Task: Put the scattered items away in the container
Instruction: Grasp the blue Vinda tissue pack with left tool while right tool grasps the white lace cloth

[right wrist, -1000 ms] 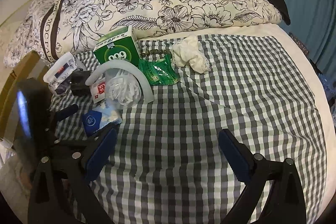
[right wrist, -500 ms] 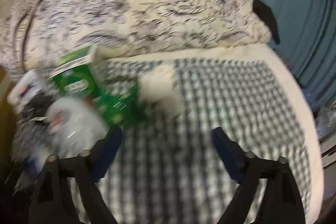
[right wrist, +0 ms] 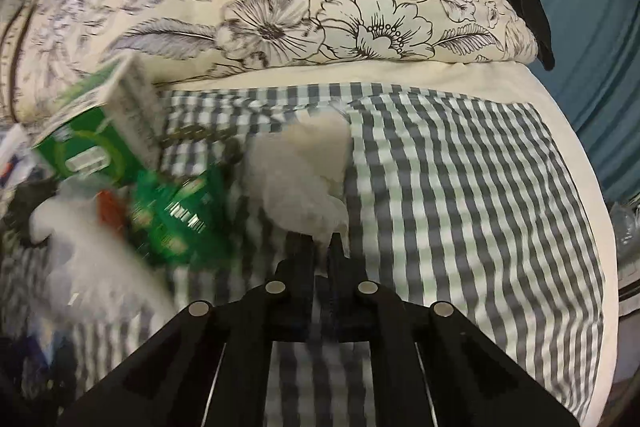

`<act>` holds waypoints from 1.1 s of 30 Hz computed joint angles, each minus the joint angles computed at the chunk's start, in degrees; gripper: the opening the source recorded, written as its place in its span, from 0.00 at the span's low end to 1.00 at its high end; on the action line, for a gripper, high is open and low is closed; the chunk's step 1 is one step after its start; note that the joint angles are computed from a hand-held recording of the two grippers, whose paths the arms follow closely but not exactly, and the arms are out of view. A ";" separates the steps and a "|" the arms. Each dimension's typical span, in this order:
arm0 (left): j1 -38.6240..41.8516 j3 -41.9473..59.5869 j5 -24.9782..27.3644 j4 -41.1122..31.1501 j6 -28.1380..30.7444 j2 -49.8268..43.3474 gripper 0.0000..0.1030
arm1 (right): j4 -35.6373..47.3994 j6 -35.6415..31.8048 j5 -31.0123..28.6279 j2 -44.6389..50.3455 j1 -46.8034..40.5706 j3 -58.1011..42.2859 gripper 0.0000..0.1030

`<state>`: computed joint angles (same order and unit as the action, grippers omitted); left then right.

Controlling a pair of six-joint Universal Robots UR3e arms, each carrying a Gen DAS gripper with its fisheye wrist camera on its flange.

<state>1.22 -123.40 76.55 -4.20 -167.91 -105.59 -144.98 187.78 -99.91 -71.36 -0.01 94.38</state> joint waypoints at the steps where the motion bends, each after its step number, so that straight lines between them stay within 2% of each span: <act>1: -0.14 -0.62 0.92 0.06 -0.38 0.82 0.53 | -0.76 -0.08 1.32 -2.92 -0.17 3.01 0.05; 3: 0.03 -2.29 2.01 -0.93 -1.77 3.53 0.53 | -1.70 -0.62 4.44 -8.97 -1.21 8.65 0.05; 7: 3.35 -7.78 -1.10 -7.60 -3.10 13.66 0.52 | -0.25 -1.38 10.20 -22.41 -3.49 19.24 0.05; 11: 3.84 -12.36 -0.46 -13.45 -2.47 23.80 0.52 | 5.16 -2.59 16.43 -34.80 -3.71 28.35 0.06; 14: 2.55 -13.63 2.31 -17.95 -2.27 29.61 0.53 | 7.83 -2.82 15.61 -39.81 0.25 33.28 0.11; 15: 2.40 -13.72 2.80 -19.38 -2.05 31.10 0.53 | 8.03 -2.48 14.68 -40.40 1.78 34.40 0.23; 16: 2.49 -13.91 3.06 -20.55 -1.88 32.54 0.53 | 8.10 -1.96 13.94 -40.80 2.84 35.37 0.46; 18: 3.12 -14.10 3.34 -23.15 -1.34 35.31 0.53 | 6.67 0.63 11.42 -41.20 4.88 37.31 0.74; 22: 6.05 -14.75 3.15 -28.39 0.42 41.85 0.53 | 3.50 1.97 11.90 -40.16 4.63 37.02 0.74; 25: 9.30 -14.76 2.17 -33.92 2.06 47.54 0.53 | -1.82 3.61 5.08 -32.34 7.35 33.23 0.76; 28: 13.19 -14.65 0.63 -39.78 4.87 53.68 0.53 | -2.25 3.33 6.60 -25.92 5.08 29.59 0.75; 29: 14.65 -14.47 -0.05 -41.82 6.00 55.62 0.53 | -1.52 3.76 5.98 -23.68 5.17 28.17 0.68; 30: 16.62 -14.25 -1.01 -44.37 7.40 58.13 0.53 | 0.03 3.95 6.16 -22.41 5.04 27.12 0.26; 31: 18.56 -13.94 -2.07 -46.93 8.69 60.48 0.53 | 1.26 4.10 7.21 -22.66 4.56 27.12 0.09; 33: 23.00 -12.77 -4.71 -52.71 11.55 65.05 0.53 | 1.62 5.11 8.65 -26.38 4.18 29.13 0.09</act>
